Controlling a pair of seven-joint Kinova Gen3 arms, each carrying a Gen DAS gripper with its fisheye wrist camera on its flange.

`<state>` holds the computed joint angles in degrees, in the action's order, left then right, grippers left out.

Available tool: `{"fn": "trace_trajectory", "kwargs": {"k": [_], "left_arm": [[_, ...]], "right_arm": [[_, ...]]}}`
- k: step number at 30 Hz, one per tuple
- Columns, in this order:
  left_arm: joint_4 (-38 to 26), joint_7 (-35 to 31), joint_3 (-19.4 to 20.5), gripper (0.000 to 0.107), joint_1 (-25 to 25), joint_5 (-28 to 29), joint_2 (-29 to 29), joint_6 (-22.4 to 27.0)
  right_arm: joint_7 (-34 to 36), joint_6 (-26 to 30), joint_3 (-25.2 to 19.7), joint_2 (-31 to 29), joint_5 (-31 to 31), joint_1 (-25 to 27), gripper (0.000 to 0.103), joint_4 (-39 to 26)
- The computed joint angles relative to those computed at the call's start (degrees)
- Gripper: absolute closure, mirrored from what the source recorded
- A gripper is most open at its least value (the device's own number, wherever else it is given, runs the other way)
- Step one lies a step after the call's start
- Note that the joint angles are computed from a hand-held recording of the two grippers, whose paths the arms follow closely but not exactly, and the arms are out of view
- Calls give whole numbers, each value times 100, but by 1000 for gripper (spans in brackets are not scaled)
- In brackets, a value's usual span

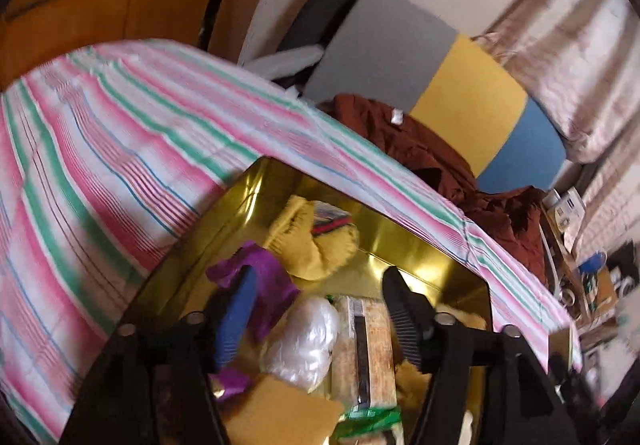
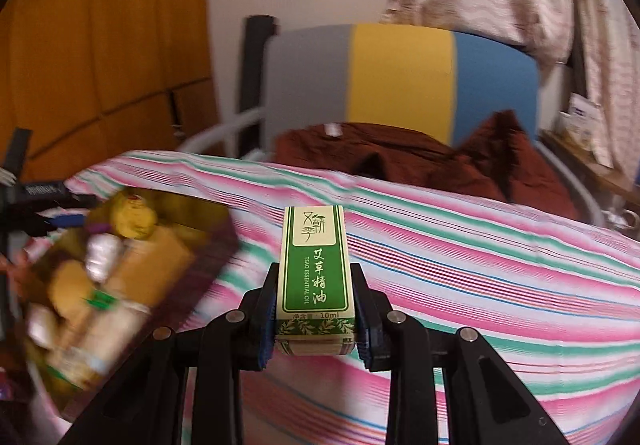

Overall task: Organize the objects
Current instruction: 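Carry pouch and box over the gold tray and open both tools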

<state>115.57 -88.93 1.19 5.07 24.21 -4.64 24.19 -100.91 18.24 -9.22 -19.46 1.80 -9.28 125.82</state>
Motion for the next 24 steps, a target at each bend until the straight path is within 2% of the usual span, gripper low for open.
{"fn": "trace_trajectory", "kwargs": {"k": [5, 7, 12, 17, 19, 21, 23, 24], "left_arm": [[702, -243, 111, 15, 289, -304, -772, -653], [790, -32, 228, 6, 257, -599, -947, -647], [1013, 81, 63, 5, 487, -896, -1329, -528], [782, 785, 498, 5, -19, -1482, -1384, 276], [772, 976, 548, 5, -78, -1636, -1403, 453], [767, 1029, 494, 5, -36, -1709, -1402, 583], [829, 1221, 613, 5, -132, -1873, -1458, 566], [839, 1319, 678, 5, -179, -1965, -1470, 571]], "right_arm": [[127, 306, 41, 482, -412, -672, 72, -644], [108, 480, -44, 836, -478, -807, 72, -1003], [-259, 990, -304, 1673, -136, -1051, 72, -1857], [-1065, 1676, -221, 2445, 627, -1550, 72, -2677], [-1135, 1875, -142, 2642, 658, -1669, 72, -2888], [-1187, 1930, -107, 2757, 656, -1706, 68, -3003], [-1464, 1916, 67, 2769, 841, -1907, 54, -3002], [-1493, 1876, 41, 2742, 810, -1866, 51, -2978]]}}
